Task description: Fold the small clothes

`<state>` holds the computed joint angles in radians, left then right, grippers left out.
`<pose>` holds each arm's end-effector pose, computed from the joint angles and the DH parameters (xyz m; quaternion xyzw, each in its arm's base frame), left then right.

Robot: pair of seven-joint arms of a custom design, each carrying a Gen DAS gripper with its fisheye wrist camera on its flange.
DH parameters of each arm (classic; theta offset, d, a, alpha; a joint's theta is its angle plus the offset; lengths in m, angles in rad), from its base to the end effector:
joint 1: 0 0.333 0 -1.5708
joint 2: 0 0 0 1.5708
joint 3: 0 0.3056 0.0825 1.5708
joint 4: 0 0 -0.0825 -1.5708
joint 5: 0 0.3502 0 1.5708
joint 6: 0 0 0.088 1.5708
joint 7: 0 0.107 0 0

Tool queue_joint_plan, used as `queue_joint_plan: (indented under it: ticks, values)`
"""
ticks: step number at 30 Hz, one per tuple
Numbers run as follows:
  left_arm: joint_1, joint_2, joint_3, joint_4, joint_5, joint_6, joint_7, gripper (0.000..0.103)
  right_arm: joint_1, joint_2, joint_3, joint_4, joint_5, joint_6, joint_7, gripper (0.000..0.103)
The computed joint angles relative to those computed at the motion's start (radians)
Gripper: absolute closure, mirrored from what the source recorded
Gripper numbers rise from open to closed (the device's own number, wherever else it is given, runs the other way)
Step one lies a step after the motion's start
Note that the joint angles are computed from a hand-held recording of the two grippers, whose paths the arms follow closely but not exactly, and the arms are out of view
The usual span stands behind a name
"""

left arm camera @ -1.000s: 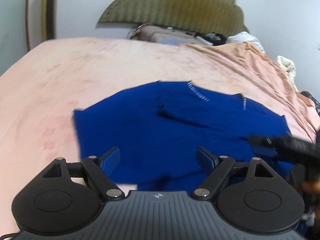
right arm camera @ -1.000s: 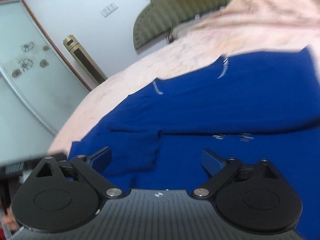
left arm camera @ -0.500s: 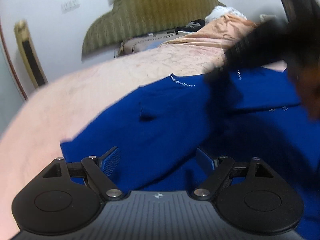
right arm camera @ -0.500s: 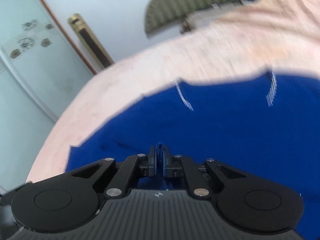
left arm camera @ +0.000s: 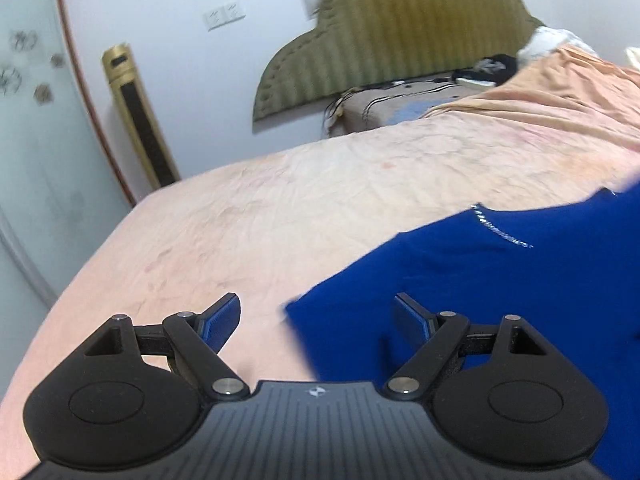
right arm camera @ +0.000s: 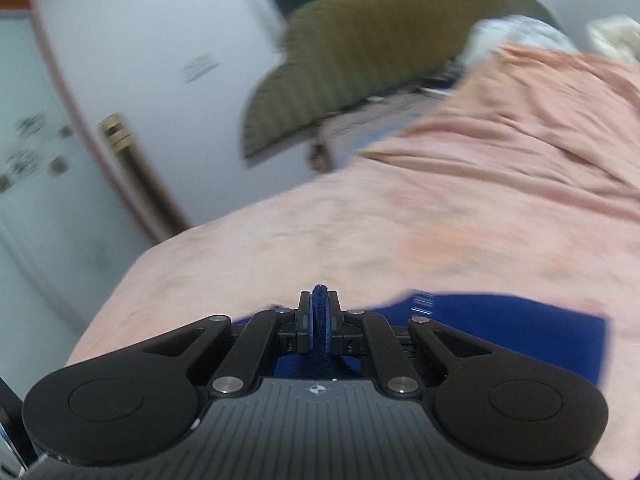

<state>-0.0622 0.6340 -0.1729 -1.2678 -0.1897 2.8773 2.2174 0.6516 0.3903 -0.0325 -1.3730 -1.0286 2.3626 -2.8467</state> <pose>0.7326 -0.1205 0.5097 -0.3954 0.7842 -0.3412 0.3351 0.5625 0.3932 0.5657 -0.3657 0.7800 -0.2804 0.4233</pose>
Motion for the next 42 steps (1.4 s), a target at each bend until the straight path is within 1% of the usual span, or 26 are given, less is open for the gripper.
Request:
queue_joint_plan:
  ticks: [3, 7, 12, 13, 14, 15, 16, 17, 18, 19, 20, 21, 23, 24, 26, 28, 29, 30, 32, 33, 35, 36, 38, 40, 41, 42]
  values:
    - [0.008, 0.012, -0.006, 0.026, -0.005, -0.042, -0.002, 0.020, 0.002, -0.139, 0.001, -0.223, -0.055, -0.028, 0.159, 0.094]
    - [0.020, -0.006, -0.018, -0.003, -0.021, -0.070, 0.014, 0.020, -0.030, -0.255, 0.041, -0.418, -0.108, -0.034, 0.327, 0.094]
    - [0.017, -0.028, -0.013, -0.024, -0.026, -0.106, 0.009, 0.020, -0.077, -0.295, 0.108, -0.481, -0.080, -0.108, 0.352, 0.093]
    - [0.010, -0.033, -0.005, -0.030, -0.021, -0.106, 0.002, 0.020, -0.087, -0.292, 0.121, -0.477, -0.070, -0.122, 0.347, 0.089]
    - [0.010, -0.041, -0.005, -0.041, -0.021, -0.100, 0.001, 0.020, -0.094, -0.281, 0.133, -0.461, -0.044, -0.154, 0.323, 0.082]
    - [0.017, -0.049, -0.014, -0.052, -0.030, -0.096, 0.010, 0.020, -0.091, -0.262, 0.146, -0.427, -0.010, -0.231, 0.279, 0.077]
    - [0.028, -0.058, -0.028, -0.063, -0.043, -0.094, 0.027, 0.020, -0.077, -0.232, 0.157, -0.378, 0.009, -0.336, 0.234, 0.072]
    - [0.039, -0.063, -0.043, -0.073, -0.057, -0.091, 0.049, 0.020, -0.059, -0.207, 0.163, -0.337, 0.011, -0.420, 0.208, 0.070]
    - [0.041, -0.066, -0.049, -0.084, -0.061, -0.075, 0.071, 0.020, -0.026, -0.194, 0.145, -0.319, -0.003, -0.456, 0.198, 0.070]
    - [0.021, -0.065, -0.027, -0.092, -0.041, -0.048, 0.068, 0.020, -0.028, -0.197, 0.155, -0.327, -0.032, -0.436, 0.202, 0.070]
    - [-0.017, -0.058, 0.019, -0.091, 0.001, -0.028, 0.038, 0.020, -0.041, -0.206, 0.160, -0.349, -0.053, -0.361, 0.198, 0.067]
    - [-0.031, -0.047, 0.038, -0.080, 0.021, -0.030, 0.021, 0.020, -0.051, -0.205, 0.158, -0.358, -0.054, -0.292, 0.175, 0.063]
    - [-0.079, -0.027, 0.122, -0.037, 0.079, -0.078, -0.095, 0.020, -0.068, -0.174, 0.155, -0.336, -0.002, -0.214, 0.083, 0.057]
    - [-0.070, -0.023, 0.127, -0.015, 0.080, -0.106, -0.141, 0.020, -0.075, -0.148, 0.155, -0.309, 0.061, -0.218, 0.022, 0.056]
    - [0.002, -0.037, 0.067, -0.016, 0.029, -0.125, -0.130, 0.020, -0.046, -0.099, 0.143, -0.240, 0.121, -0.331, -0.002, 0.055]
    - [0.055, -0.056, 0.026, -0.030, -0.002, -0.140, -0.086, 0.020, 0.008, -0.094, 0.130, -0.215, 0.086, -0.423, 0.040, 0.051]
    - [0.089, -0.070, -0.007, -0.045, -0.029, -0.152, -0.034, 0.020, 0.030, -0.102, 0.129, -0.219, 0.051, -0.434, 0.059, 0.049]
    - [0.139, -0.087, -0.060, -0.065, -0.078, -0.175, 0.053, 0.020, 0.049, -0.113, 0.130, -0.228, 0.010, -0.433, 0.073, 0.046]
    - [0.206, -0.135, -0.130, -0.131, -0.176, -0.206, 0.213, 0.020, 0.078, -0.115, 0.138, -0.224, -0.043, -0.448, 0.087, 0.031]
    - [0.236, -0.164, -0.165, -0.180, -0.227, -0.208, 0.312, 0.020, 0.090, -0.109, 0.143, -0.216, -0.050, -0.464, 0.092, 0.029]
    - [0.250, -0.202, -0.195, -0.258, -0.281, -0.165, 0.461, 0.020, 0.104, -0.107, 0.150, -0.214, -0.038, -0.479, 0.100, 0.029]
    - [0.246, -0.218, -0.208, -0.309, -0.298, -0.111, 0.544, 0.020, 0.107, -0.110, 0.152, -0.223, -0.034, -0.473, 0.116, 0.029]
    - [0.216, -0.227, -0.210, -0.371, -0.315, -0.011, 0.641, 0.020, 0.107, -0.118, 0.156, -0.251, -0.019, -0.448, 0.160, 0.028]
    - [0.138, -0.208, -0.150, -0.391, -0.286, 0.095, 0.621, 0.018, 0.102, -0.120, 0.163, -0.272, 0.014, -0.422, 0.185, 0.028]
    - [0.083, -0.192, -0.091, -0.380, -0.254, 0.133, 0.551, 0.018, 0.099, -0.118, 0.164, -0.276, 0.029, -0.412, 0.187, 0.028]
    - [0.016, -0.171, -0.004, -0.347, -0.210, 0.138, 0.432, 0.018, 0.100, -0.116, 0.166, -0.278, 0.037, -0.411, 0.187, 0.028]
